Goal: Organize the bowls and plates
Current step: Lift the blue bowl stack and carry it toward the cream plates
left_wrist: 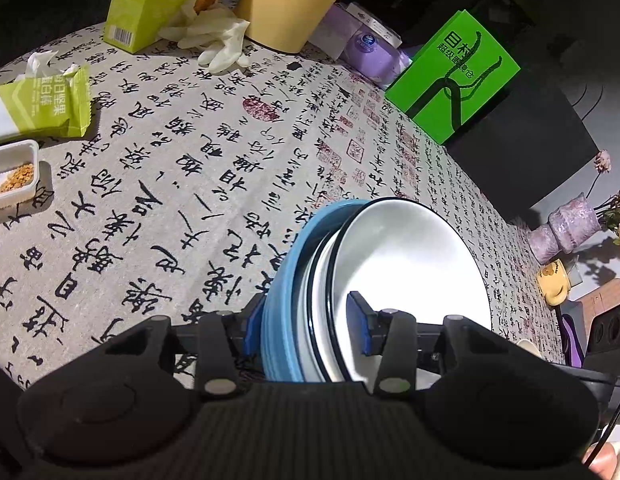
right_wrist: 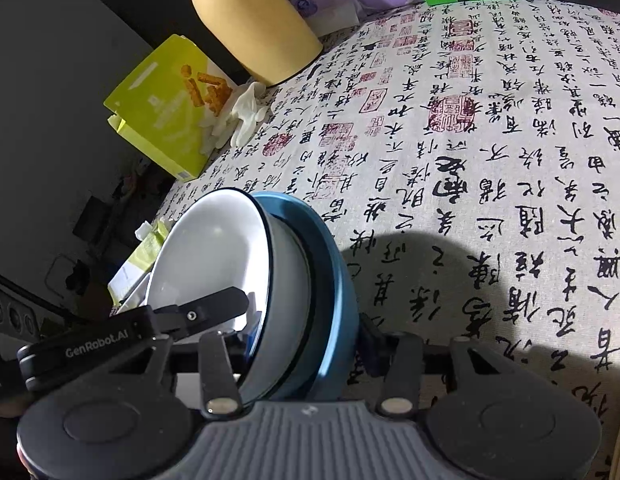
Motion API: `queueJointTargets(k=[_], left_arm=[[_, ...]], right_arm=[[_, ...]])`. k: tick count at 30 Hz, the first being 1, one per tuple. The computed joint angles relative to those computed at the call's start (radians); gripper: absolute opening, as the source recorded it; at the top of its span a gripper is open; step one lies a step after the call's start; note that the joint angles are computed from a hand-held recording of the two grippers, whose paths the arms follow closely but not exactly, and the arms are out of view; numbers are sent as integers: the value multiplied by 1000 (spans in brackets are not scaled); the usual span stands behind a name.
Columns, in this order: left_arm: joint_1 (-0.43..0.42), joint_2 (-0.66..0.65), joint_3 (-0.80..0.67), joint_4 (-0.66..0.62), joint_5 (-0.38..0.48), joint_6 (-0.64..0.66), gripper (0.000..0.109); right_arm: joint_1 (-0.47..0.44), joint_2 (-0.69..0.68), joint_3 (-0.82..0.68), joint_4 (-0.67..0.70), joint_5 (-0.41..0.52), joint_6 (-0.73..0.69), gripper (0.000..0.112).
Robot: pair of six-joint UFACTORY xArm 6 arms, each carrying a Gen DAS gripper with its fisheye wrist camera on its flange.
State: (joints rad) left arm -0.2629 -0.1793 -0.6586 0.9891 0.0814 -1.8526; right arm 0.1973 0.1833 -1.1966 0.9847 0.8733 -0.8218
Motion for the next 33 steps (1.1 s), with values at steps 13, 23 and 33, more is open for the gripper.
queueJointTargets(k=[13,23,33], left_arm=[[-56,-3,-49,12,55,-21,43],[-103,12,-96,52,85,-68,43],[-150,42,-153,77,112,-91,43]], right_arm=[[-43,-43,22,33,17,-33,46],[-90,-82,50,50,28,-61,46],[-137,-118,76,71,35,-81,45]])
